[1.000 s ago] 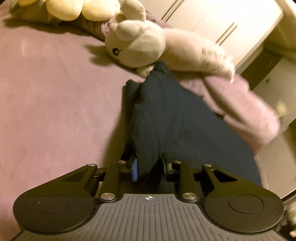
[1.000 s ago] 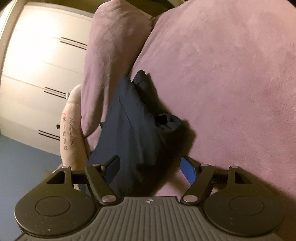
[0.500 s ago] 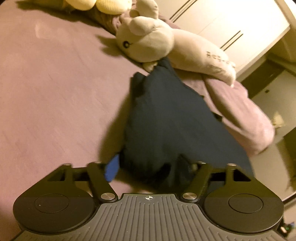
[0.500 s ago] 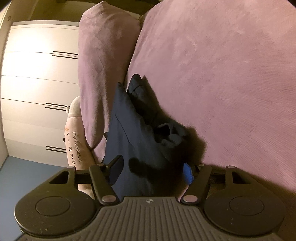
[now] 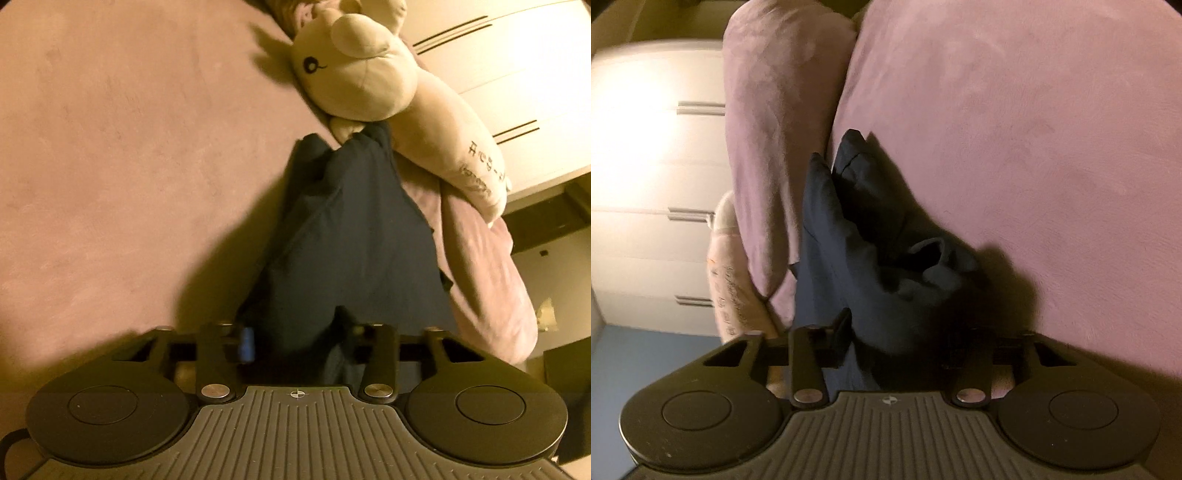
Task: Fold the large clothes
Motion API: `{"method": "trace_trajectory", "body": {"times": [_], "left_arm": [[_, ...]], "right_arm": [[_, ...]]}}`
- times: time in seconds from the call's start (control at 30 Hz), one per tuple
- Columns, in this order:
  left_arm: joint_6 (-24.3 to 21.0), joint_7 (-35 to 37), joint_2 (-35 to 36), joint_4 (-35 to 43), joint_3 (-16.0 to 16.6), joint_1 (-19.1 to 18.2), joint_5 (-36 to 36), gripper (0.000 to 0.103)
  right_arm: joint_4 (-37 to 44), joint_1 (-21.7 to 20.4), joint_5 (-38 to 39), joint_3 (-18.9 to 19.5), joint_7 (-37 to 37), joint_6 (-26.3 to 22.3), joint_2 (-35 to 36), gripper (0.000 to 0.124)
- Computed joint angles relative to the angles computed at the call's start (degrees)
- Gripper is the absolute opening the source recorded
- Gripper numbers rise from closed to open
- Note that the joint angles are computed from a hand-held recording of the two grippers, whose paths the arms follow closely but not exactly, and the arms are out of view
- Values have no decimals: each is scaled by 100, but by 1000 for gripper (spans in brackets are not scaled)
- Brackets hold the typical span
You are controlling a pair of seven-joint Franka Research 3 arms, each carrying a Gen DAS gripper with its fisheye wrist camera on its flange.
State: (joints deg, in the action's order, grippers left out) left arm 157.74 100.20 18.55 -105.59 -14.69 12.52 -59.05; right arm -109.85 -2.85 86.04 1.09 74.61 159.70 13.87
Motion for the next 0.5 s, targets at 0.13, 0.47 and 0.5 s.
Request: {"method": "trace_trajectory", "body": {"times": [0.13, 0.47, 0.5], "left_arm": [[16, 350, -213, -8, -29, 1, 105, 28], [-759, 1171, -1476, -740, 506, -141, -582, 26], [-852, 1205, -1644, -893, 596, -181, -579, 26]], "right_arm": [[-63, 181, -1034, -21, -22, 344, -237, 25], [-917, 290, -1669, -252, 18, 46, -1385, 22], [-1136, 311, -1747, -306, 18, -17, -1600, 22]]}}
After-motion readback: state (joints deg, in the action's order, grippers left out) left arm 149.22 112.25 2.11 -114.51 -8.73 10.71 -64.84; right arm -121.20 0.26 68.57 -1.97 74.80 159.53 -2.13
